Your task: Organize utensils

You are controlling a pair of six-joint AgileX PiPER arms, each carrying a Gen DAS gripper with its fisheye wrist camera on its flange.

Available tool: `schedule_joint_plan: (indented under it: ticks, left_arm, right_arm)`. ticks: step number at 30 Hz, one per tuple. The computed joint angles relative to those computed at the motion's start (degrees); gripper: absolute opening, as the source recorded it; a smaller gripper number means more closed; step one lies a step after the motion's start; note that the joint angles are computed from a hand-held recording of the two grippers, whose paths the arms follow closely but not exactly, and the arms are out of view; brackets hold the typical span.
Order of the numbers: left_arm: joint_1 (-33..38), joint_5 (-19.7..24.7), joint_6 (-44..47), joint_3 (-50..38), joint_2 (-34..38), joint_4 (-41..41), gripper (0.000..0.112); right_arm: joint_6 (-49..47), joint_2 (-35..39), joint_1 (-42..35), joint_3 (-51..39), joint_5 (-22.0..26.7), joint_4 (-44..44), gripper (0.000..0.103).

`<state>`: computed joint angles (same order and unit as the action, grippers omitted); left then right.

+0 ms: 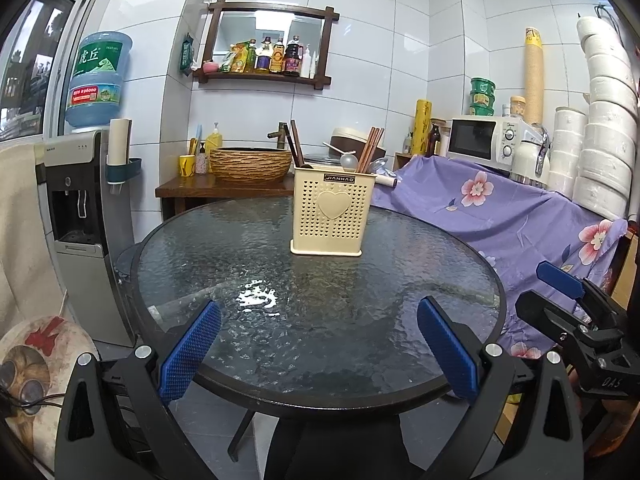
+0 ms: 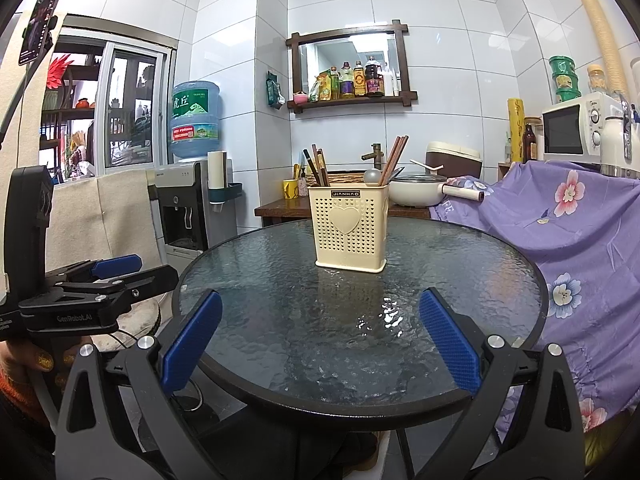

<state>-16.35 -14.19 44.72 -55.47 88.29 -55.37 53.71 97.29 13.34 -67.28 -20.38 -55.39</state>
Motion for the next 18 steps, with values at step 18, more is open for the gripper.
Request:
schedule_joint_plan:
  ticks: [18]
  left_arm:
    - [-0.61,-0.46,2.41,-0.23,0.00,-2.62,0.097]
  right_arm:
    - [-3.26,-0.05,0.44,1.44,-0.42,3.11,0.097]
